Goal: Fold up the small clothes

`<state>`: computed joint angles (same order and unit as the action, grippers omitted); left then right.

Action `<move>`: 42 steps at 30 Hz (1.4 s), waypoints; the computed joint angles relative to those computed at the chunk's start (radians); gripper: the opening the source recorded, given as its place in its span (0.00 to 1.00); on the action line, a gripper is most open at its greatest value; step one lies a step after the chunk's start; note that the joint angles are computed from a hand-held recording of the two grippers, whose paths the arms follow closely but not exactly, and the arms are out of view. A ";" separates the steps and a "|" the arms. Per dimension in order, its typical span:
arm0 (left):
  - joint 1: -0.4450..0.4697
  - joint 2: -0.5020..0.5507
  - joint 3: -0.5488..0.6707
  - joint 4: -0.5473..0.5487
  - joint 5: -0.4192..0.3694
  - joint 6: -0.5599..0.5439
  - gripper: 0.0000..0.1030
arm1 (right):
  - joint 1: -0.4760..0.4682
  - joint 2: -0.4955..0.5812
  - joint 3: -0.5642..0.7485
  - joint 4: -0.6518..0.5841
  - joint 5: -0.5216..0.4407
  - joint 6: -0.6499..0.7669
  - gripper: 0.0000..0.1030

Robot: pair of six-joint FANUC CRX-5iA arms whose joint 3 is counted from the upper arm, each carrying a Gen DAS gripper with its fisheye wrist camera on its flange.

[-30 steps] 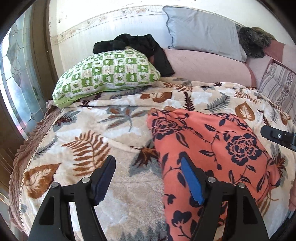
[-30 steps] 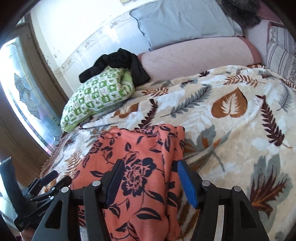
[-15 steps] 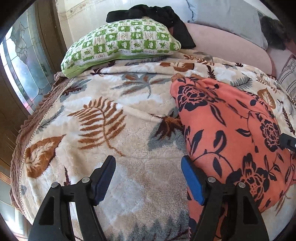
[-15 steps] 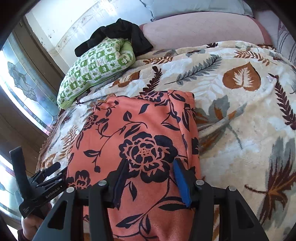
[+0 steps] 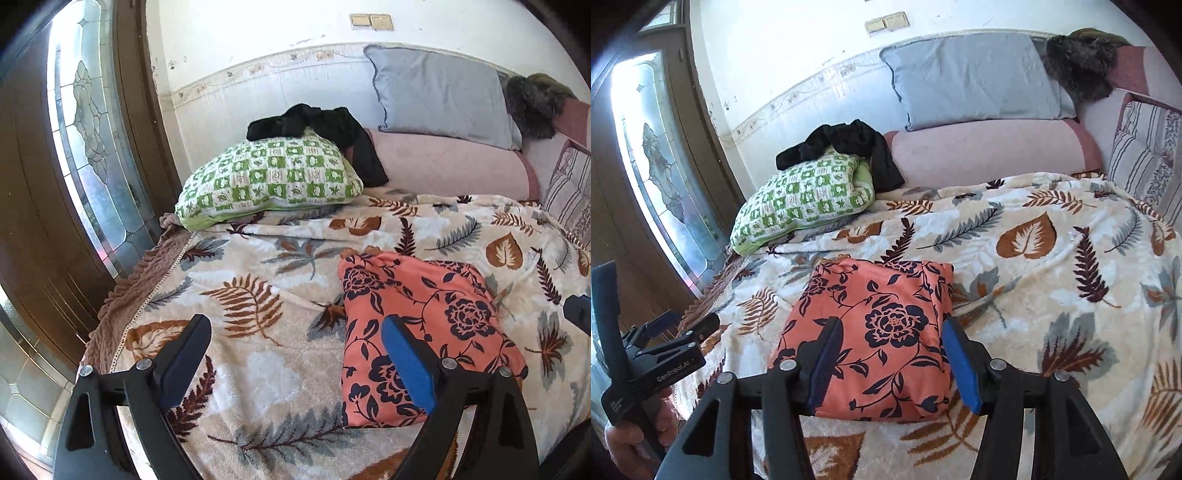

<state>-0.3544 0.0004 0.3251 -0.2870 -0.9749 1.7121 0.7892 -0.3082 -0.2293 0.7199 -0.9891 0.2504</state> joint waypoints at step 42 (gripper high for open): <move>0.043 -0.227 -0.028 0.101 -0.063 -0.068 0.91 | 0.320 0.038 0.171 0.229 -0.348 -0.123 0.61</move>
